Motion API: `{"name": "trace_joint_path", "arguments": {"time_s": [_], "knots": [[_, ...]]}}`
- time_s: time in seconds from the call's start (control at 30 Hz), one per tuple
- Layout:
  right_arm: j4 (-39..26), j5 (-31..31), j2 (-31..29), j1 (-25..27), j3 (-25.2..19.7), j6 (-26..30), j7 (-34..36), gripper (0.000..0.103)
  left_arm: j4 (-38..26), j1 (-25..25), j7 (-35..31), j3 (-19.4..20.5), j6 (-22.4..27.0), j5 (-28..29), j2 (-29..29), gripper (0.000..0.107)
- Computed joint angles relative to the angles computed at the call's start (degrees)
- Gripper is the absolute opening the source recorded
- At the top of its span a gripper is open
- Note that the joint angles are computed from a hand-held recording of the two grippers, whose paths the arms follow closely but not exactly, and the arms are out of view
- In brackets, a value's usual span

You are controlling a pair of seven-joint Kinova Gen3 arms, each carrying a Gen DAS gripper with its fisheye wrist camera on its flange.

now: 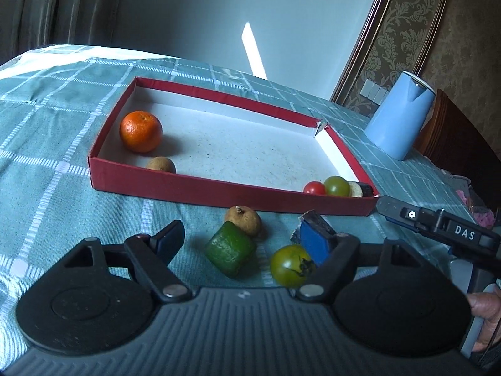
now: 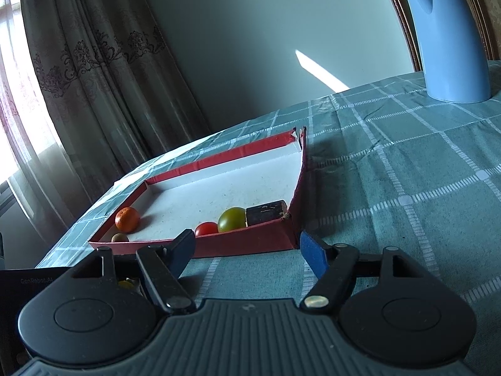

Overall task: Organize fruits
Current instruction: 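Move the left tool to the red cherry tomato and close on it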

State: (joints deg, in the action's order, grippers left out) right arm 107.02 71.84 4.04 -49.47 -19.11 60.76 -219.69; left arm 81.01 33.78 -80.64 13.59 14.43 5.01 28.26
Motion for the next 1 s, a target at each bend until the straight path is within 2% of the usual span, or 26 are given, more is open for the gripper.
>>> {"name": "trace_joint_path", "arguments": {"time_s": [0.03, 0.1, 0.2, 0.33, 0.43, 0.47, 0.5, 0.6, 0.67, 0.77, 0.93, 1.0], "knots": [[-0.04, -0.04, 0.00, 0.00, 0.00, -0.02, 0.06, 0.074, 2.09, -0.20, -0.10, 0.38, -2.33, 0.23, -1.06, 0.078], [-0.15, -0.14, 0.03, 0.04, 0.02, -0.15, 0.39, 0.074, 5.89, 2.37, 0.43, -2.03, -6.52, -0.37, -3.20, 0.078], [-0.27, -0.25, 0.08, 0.08, 0.07, -0.33, 0.89, 0.074, 10.48, 10.28, 3.17, -10.00, -11.91, -6.12, -5.75, 0.078], [-0.25, -0.08, 0.18, -0.07, 0.09, -0.10, 0.66, 0.074, 11.67, 20.90, 4.02, -19.76, -12.42, -8.89, -6.49, 0.078], [-0.02, 0.11, 0.13, -0.16, 0.09, 0.10, -0.10, 0.074, 10.63, 28.87, 5.63, -26.62, -11.04, -12.84, -5.56, 0.060], [0.06, 0.16, 0.10, -0.17, 0.08, 0.15, -0.34, 0.074, 10.07, 31.19, 4.57, -28.68, -10.43, -12.51, -4.99, 0.052], [0.10, 0.18, 0.08, -0.16, 0.07, 0.13, -0.43, 0.074, 9.63, 32.44, 3.10, -29.72, -9.91, -11.52, -4.55, 0.050], [0.15, 0.22, 0.06, -0.12, 0.05, 0.08, -0.47, 0.074, 8.32, 33.73, 3.19, -29.99, -8.40, -13.21, -3.30, 0.048], [0.18, 0.25, 0.05, -0.10, 0.04, 0.07, -0.56, 0.074, 7.14, 34.97, 5.63, -31.43, -6.93, -15.10, -2.27, 0.048], [0.12, 0.17, 0.05, -0.11, 0.02, 0.09, -0.40, 0.074, 5.04, 31.85, 6.17, -28.05, -3.99, -15.47, -1.51, 0.048], [0.22, 0.45, 0.09, -0.22, -0.06, 0.37, -0.91, 0.075, 2.85, 27.86, 7.55, -23.58, -2.70, -18.71, -0.68, 0.048], [0.18, 0.42, 0.13, -0.30, -0.09, 0.57, -1.06, 0.076, 1.54, 27.56, 8.95, -23.44, -1.87, -20.10, 0.00, 0.041]]}}
